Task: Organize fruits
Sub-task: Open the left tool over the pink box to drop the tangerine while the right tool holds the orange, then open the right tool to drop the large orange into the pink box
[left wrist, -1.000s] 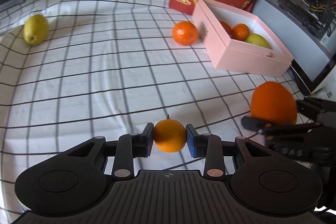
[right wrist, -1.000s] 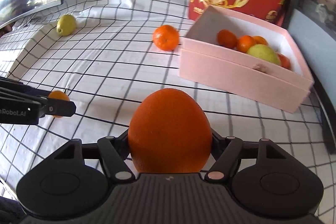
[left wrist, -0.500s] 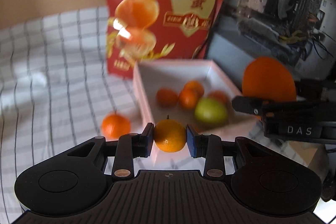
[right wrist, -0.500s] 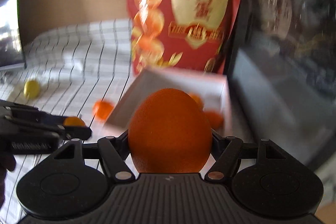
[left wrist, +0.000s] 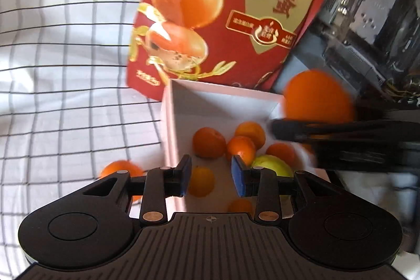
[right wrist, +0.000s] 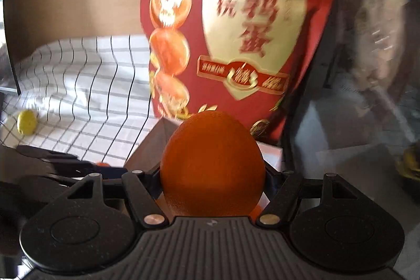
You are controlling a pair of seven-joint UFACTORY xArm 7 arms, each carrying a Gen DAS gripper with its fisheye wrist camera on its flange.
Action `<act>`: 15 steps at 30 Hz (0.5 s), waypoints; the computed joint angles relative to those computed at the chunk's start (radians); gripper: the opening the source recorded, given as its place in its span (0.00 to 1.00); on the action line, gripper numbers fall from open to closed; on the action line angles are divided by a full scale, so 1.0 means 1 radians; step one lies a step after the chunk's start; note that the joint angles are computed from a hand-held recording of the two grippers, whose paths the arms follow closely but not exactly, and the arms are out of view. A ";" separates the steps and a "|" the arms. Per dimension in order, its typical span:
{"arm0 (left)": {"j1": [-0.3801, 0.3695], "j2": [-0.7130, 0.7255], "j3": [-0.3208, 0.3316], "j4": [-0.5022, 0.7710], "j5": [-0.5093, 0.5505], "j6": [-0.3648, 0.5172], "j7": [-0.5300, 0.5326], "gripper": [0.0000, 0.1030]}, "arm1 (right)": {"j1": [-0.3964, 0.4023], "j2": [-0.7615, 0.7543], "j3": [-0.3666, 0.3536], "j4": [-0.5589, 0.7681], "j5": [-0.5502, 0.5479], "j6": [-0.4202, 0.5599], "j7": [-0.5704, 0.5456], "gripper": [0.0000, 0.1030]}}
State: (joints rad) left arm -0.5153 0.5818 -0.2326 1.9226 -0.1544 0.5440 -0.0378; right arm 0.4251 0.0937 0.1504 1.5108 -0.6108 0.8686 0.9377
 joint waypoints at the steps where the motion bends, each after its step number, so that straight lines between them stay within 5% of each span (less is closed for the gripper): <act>1: 0.003 -0.045 0.010 -0.069 0.000 -0.034 -0.016 0.36 | -0.006 0.025 -0.001 0.015 0.030 -0.005 -0.016 0.69; 7: 0.070 -0.261 0.012 -0.388 -0.049 -0.161 -0.094 0.36 | 0.042 0.182 -0.024 0.129 0.070 0.038 -0.068 0.69; 15: 0.143 -0.403 0.032 -0.581 -0.093 -0.132 -0.165 0.36 | 0.146 0.288 -0.082 0.237 0.011 0.105 -0.083 0.71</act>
State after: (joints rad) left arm -0.3723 0.1785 -0.2009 1.3414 -0.2473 0.4118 -0.2029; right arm 0.5709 0.3819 0.0688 1.7480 -0.5998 0.9732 0.8543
